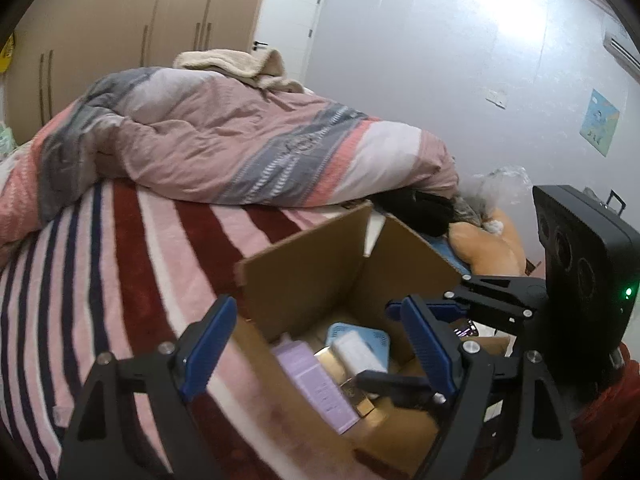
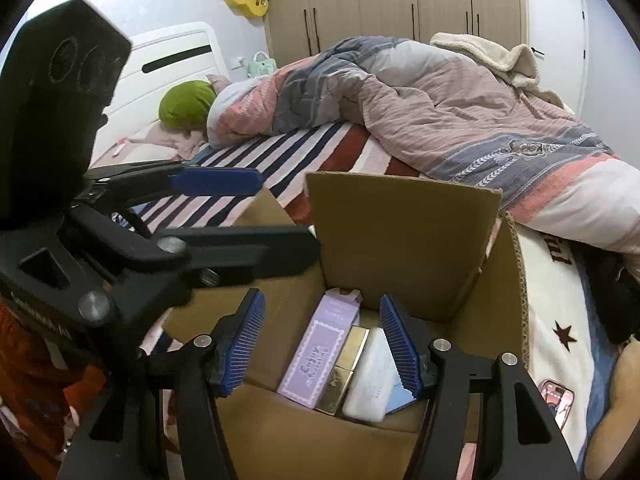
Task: Organize rigid objects
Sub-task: 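Carry the white power bank into the cardboard box and release it, then grasp the clear bottle with pink cap with the right gripper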
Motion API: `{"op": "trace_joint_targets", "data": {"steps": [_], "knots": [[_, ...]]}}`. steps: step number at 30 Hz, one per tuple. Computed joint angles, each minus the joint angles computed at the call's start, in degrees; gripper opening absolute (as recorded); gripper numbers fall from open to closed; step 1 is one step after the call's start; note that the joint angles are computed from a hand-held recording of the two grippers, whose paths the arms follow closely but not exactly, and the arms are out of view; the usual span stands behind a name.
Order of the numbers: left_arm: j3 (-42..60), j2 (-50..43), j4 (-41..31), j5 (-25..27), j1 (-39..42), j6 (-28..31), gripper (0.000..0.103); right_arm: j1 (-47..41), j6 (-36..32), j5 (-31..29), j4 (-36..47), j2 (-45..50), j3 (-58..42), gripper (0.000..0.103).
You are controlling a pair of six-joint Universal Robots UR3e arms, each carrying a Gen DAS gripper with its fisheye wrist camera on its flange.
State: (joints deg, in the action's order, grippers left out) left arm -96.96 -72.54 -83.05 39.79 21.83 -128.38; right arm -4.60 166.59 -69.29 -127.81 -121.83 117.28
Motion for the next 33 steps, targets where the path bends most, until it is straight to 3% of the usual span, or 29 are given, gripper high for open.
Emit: {"op": "trace_joint_targets", "data": {"steps": [5, 10, 14, 18, 27, 33], "knots": [[2.84, 5.13, -17.04, -3.37, 14.11, 13.92, 0.082, 9.56, 5.1, -5.17, -3.69, 6.15, -4.66, 0.057], [9.77, 5.48, -38.06, -4.56, 31.83, 33.33, 0.082, 23.89, 11.22, -11.68, -10.19, 18.97, -13.73, 0.057], [12.11, 2.71, -44.67, -3.64, 42.63, 43.16, 0.082, 32.37, 13.27, -13.83, -12.79, 31.06, -23.27, 0.057], [10.35, -1.75, -39.85, -2.39, 47.76, 44.46, 0.082, 38.23, 13.8, -14.15, -12.73, 44.6, -34.91, 0.057], [3.72, -13.8, -18.91, 0.02, 48.02, 36.78, 0.082, 41.45, 11.69, -15.17, -9.2, 72.64, -59.59, 0.057], [2.16, -20.17, -9.44, 2.22, 46.98, 31.76, 0.082, 40.79, 10.21, -16.54, -2.65, 89.13, -79.19, 0.056]]}}
